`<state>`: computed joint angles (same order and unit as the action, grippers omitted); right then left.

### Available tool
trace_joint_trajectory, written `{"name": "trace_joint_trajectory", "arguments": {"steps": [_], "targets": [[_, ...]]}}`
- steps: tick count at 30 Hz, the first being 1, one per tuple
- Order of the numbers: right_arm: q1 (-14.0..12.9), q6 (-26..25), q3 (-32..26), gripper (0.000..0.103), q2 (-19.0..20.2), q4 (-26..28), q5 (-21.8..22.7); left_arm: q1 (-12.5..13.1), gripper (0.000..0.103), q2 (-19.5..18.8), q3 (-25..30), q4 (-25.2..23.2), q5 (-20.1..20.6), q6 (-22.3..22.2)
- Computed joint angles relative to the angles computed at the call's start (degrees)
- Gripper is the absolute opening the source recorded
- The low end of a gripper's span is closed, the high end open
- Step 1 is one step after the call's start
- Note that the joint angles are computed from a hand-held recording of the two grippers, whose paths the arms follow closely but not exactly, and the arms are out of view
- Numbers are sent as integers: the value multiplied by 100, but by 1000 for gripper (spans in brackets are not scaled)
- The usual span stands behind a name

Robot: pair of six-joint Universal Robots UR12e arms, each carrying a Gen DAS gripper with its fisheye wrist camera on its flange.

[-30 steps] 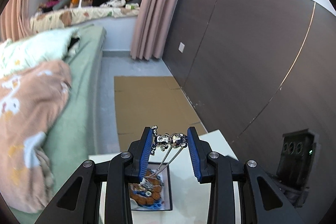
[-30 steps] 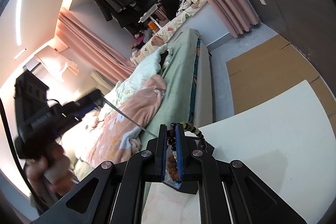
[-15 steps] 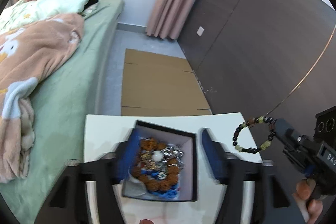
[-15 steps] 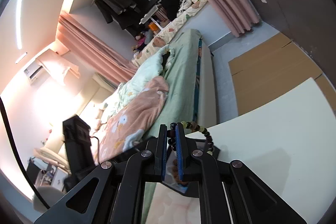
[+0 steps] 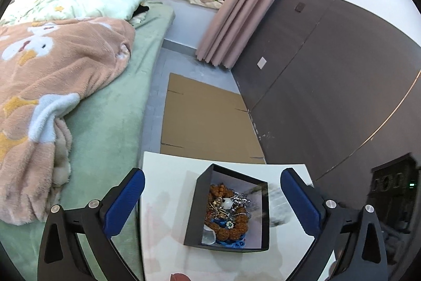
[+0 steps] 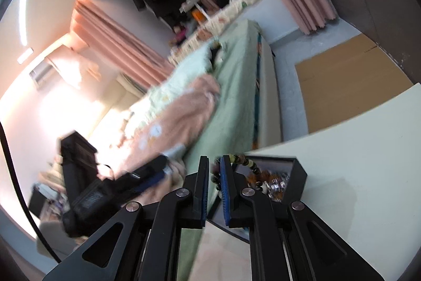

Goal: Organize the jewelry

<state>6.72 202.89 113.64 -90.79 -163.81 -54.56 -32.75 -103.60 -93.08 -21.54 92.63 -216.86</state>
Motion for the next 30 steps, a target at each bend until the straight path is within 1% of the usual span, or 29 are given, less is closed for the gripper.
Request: {"name": "trace_joint_trajectory", "arguments": {"steps": [1,2,3,7,9,11,13,15,18,21,24,30], "targets": [[-1,1,-5,54,-8,81,-28,-2,103,31,-38,36,39,-3],[-5,33,24,77,-29,54,-73,-12,103,48,-64,59,96,-5],[-11,84,63,89,-60,-28,-156,-28,103,71,-100,115,193,-1],[-96,193,165,91,-182,-131,-176,-104,103,173,-240,361,532,79],[-120,212,224,94,-259,-102,-258,-128,103,206,-303,465,619,67],[-138,213,293,95,-351,-48,-372,-155,103,248,-358,491,666,69],[-163,230,360,96,-435,-24,-438,-202,103,271,-337,310,743,161],[-207,243,461,103,-543,-37,-458,-240,103,296,-339,219,778,250],[-226,210,553,103,-672,-3,-520,-307,103,333,-344,125,754,357],[-246,87,649,103,-860,108,-657,-410,103,362,-332,-12,825,503],[-242,-82,706,103,-1027,299,-842,-535,103,375,-294,-179,998,659],[-218,-540,827,103,-1386,625,-1244,-758,103,416,-268,-296,1283,954]]}}
